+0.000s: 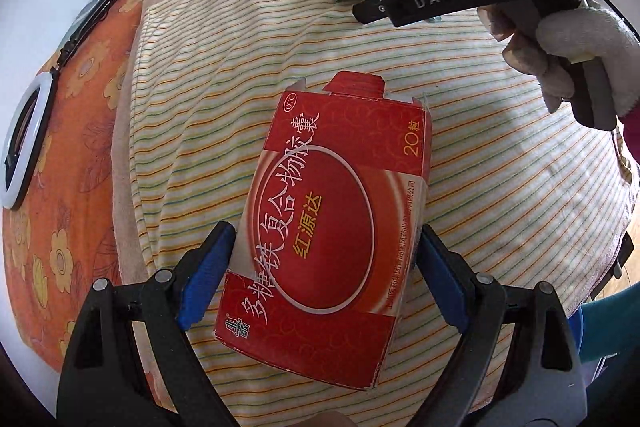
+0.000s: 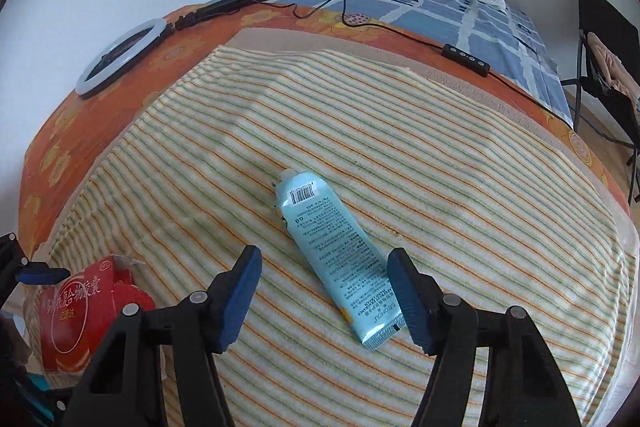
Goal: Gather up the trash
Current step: 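Grasp the red box with the left tool while the right tool grasps the blue tube, then carry red box and blue tube to the blue basket and release both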
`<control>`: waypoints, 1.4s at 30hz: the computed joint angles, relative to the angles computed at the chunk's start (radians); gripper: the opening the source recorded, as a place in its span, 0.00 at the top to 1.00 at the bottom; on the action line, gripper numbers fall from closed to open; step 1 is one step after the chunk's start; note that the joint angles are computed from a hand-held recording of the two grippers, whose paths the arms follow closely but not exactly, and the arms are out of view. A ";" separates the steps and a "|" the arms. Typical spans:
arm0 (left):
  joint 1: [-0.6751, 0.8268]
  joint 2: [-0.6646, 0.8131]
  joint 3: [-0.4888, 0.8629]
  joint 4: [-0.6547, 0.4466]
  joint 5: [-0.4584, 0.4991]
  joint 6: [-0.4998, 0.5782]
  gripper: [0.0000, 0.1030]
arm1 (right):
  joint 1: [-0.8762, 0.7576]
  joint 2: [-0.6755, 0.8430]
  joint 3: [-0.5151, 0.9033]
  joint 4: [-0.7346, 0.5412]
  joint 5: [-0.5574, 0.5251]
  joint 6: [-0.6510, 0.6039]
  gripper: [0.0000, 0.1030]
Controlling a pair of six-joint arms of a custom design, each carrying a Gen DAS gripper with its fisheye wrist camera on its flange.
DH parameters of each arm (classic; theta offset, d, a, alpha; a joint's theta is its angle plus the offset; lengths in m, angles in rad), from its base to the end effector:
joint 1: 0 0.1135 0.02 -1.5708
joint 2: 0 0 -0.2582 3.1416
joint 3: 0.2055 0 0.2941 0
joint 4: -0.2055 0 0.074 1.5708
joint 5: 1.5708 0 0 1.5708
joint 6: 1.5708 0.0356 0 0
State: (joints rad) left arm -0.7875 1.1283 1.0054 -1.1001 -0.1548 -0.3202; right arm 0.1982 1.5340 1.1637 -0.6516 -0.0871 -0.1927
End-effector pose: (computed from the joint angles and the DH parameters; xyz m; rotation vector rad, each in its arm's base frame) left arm 0.1731 -0.1660 0.2685 0.6035 2.6982 -0.0731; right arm 0.3501 0.0735 0.2299 -0.5343 2.5352 0.1149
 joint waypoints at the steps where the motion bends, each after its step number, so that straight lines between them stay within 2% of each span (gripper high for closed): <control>1: 0.000 -0.002 -0.001 0.005 0.003 -0.005 0.11 | 0.002 0.015 0.010 0.001 0.005 0.000 0.42; 4: 0.005 -0.006 -0.004 0.015 0.015 -0.009 0.11 | -0.010 0.033 0.033 0.004 -0.027 0.027 0.64; 5: 0.006 -0.008 -0.004 0.018 0.017 -0.010 0.11 | -0.014 0.037 0.042 0.000 -0.036 0.036 0.76; 6: 0.022 0.001 -0.003 0.031 0.024 0.003 0.11 | -0.019 0.038 0.046 -0.004 -0.044 0.042 0.84; 8: 0.021 -0.001 -0.005 0.036 0.021 -0.002 0.12 | -0.027 0.031 0.044 -0.004 -0.064 0.052 0.94; 15: -0.029 -0.035 0.003 0.018 -0.017 -0.044 0.12 | -0.055 -0.096 -0.045 0.029 -0.109 0.083 0.96; 22: -0.128 -0.057 0.047 -0.050 -0.075 -0.111 0.12 | -0.068 -0.336 -0.149 -0.050 -0.140 0.075 0.96; 32: -0.361 -0.110 0.120 -0.197 -0.189 -0.299 0.12 | -0.122 -0.691 -0.218 -0.312 -0.175 0.054 0.95; 42: -0.738 -0.091 0.198 -0.373 -0.323 -0.642 0.12 | -0.175 -1.086 -0.271 -0.679 -0.222 0.047 0.95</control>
State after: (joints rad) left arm -1.5258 1.0378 1.2034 -1.4728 -0.4776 -0.9626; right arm 0.0233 0.4477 0.8923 -1.3304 -0.3091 -0.1459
